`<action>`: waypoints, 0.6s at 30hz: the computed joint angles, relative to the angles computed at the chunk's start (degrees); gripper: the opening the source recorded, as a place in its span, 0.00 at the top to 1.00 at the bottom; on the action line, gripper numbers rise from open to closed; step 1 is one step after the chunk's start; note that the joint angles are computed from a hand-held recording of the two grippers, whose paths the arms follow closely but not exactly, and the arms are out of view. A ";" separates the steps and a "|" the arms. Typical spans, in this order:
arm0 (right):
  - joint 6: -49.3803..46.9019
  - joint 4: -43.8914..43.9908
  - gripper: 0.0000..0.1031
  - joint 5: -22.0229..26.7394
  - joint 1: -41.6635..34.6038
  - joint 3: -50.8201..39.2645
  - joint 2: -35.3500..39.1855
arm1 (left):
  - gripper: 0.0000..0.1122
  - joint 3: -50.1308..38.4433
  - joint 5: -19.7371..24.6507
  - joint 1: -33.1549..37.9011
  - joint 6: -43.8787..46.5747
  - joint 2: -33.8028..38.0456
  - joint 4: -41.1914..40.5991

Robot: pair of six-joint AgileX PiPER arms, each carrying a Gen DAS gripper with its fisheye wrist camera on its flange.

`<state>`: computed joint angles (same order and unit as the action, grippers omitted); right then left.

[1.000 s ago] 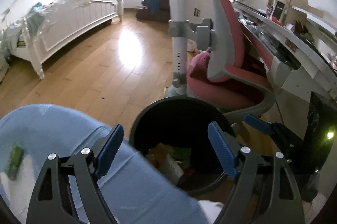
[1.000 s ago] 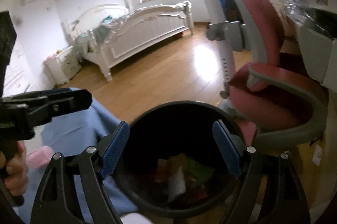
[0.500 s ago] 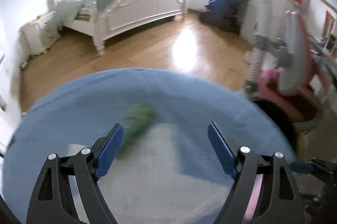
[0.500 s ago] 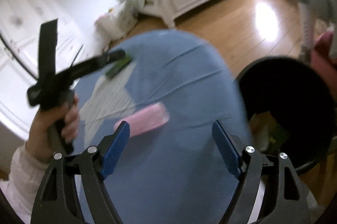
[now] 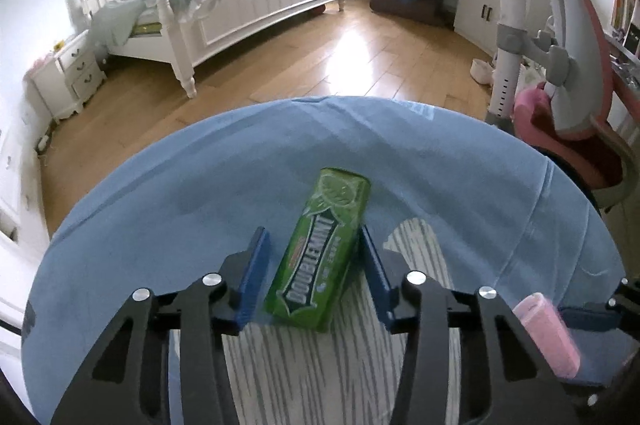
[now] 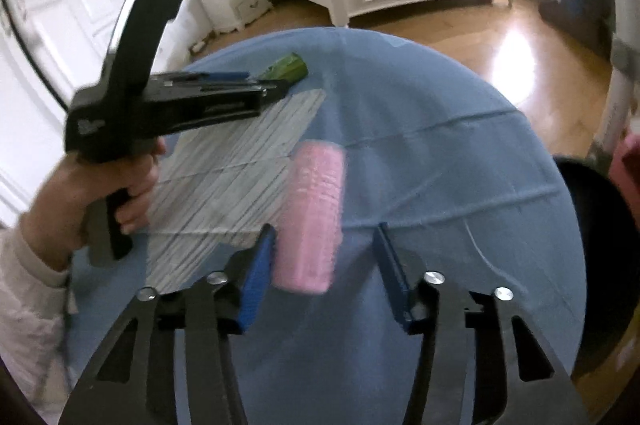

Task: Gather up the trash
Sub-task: 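Grasp the green Doublemint gum pack with the left gripper while the right grasps the pink roller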

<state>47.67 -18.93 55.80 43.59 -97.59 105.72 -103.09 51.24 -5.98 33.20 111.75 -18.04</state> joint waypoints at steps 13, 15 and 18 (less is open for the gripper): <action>16.72 -15.55 0.71 -12.39 0.42 19.83 -16.79 | 0.72 10.67 -1.83 -0.88 2.16 -10.57 -9.34; 23.37 -23.65 0.71 -9.47 1.99 23.53 -21.40 | 0.72 11.70 -1.81 -2.64 1.79 -12.60 -10.81; 29.62 -32.90 0.71 -3.01 4.15 28.19 -27.71 | 0.72 12.79 -2.32 -7.09 0.54 -15.64 -11.91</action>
<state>77.29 -51.83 52.79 47.74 -69.40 78.01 -90.29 48.92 -13.07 33.74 96.11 -29.95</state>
